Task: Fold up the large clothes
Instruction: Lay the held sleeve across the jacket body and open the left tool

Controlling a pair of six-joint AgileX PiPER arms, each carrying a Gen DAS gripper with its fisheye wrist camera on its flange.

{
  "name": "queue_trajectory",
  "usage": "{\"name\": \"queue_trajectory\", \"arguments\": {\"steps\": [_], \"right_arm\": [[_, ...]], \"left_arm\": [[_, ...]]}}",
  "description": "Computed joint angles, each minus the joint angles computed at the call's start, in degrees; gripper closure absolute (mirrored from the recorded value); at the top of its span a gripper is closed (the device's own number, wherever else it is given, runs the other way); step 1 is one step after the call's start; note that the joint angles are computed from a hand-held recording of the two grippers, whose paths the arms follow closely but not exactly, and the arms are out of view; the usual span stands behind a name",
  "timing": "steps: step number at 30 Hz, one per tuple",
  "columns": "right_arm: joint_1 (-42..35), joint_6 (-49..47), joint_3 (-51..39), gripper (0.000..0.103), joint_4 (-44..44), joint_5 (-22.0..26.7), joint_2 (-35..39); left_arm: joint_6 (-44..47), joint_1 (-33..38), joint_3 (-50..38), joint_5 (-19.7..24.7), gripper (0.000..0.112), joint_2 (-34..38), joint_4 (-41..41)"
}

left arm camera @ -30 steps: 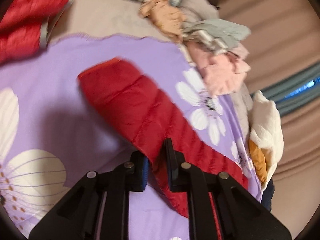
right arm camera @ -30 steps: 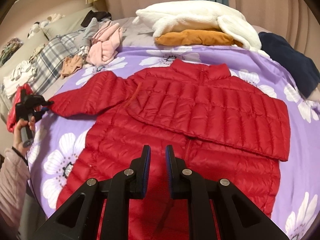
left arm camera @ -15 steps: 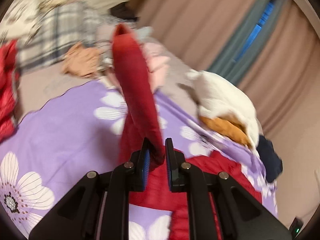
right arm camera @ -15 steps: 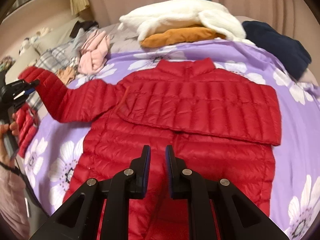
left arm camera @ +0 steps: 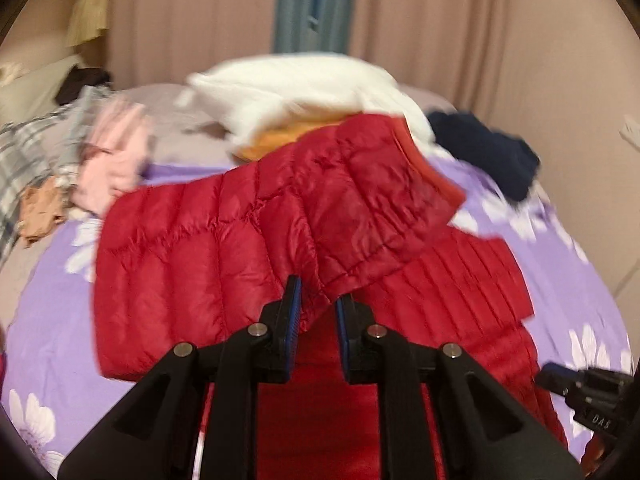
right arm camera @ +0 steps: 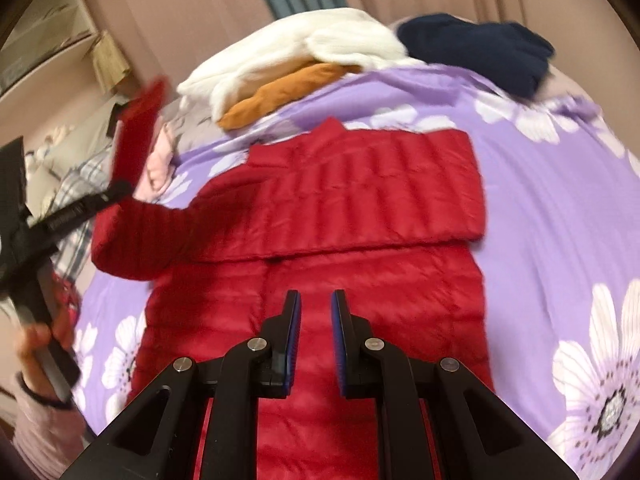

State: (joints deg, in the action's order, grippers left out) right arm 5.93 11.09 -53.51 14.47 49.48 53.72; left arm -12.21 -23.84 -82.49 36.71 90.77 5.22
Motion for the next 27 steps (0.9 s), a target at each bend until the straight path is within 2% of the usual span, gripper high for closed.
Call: {"name": "queue_trajectory", "arguments": {"steps": [2, 4, 5, 6, 7, 8, 9, 11, 14, 17, 20, 23, 25, 26, 27], "right_arm": [[-5.08, -4.74, 1.69, 0.089, 4.94, 0.57, -0.71], [-10.03, -9.54, 2.96, 0.080, 10.15, 1.59, -0.69], [-12.65, -11.78, 3.73, 0.068, 12.86, 2.05, -0.58], [-16.11, -14.99, 4.67, 0.064, 16.86, 2.63, -0.20], [-18.05, -16.95, 5.17, 0.064, 19.32, 3.16, 0.01], [-20.53, -19.58, 5.77, 0.063, 22.36, 4.06, 0.40], [-22.46, -21.50, 6.22, 0.062, 24.71, 4.78, 0.91], [-23.60, -22.86, 6.39, 0.060, 26.70, 4.93, 1.96], [-23.76, -24.94, 5.65, 0.059, 29.49, 4.03, 4.66], [-20.93, -25.82, 3.74, 0.059, 30.45, 0.40, 7.99], [-17.18, -26.50, -0.32, 0.057, 30.98, -4.57, 14.22], [-13.05, -20.71, -5.16, 0.056, 24.42, -8.37, 20.83], [-11.62, -16.47, -7.87, 0.056, 20.69, -7.87, 24.91], [-12.21, -17.24, -8.23, 0.057, 22.26, -6.85, 26.14], [-12.35, -16.92, -8.33, 0.067, 23.77, -6.54, 27.23]], "left_arm": [[4.42, -0.94, -0.74, 0.60, 0.096, 2.55, -4.40], [5.87, -2.64, -1.49, 1.65, 0.092, 4.80, -6.78], [7.11, -3.30, -2.14, 2.75, 0.086, 6.32, -8.59], [7.18, -4.12, -2.70, 3.57, 0.078, 7.49, -9.31], [7.92, -4.49, -3.11, 4.49, 0.071, 8.63, -10.56], [7.92, -5.08, -3.24, 5.62, 0.051, 9.40, -11.19], [7.59, -5.18, -3.12, 6.27, 0.038, 9.89, -11.22], [7.26, -5.71, -1.98, 6.29, 0.034, 9.36, -11.45], [9.21, -3.74, 2.01, 6.50, 0.033, 6.02, -15.38], [12.12, 1.18, 9.77, 4.57, 0.026, -0.86, -19.96], [10.86, 6.19, 17.60, 2.59, 0.025, -8.31, -19.31], [8.56, 11.33, 22.14, 3.11, 0.025, -12.95, -16.65], [8.03, 14.25, 23.80, 4.09, 0.025, -14.65, -15.85], [8.60, 16.10, 24.94, 4.63, 0.025, -15.68, -16.20], [9.65, 17.59, 25.86, 4.87, 0.025, -16.36, -17.25]]}}
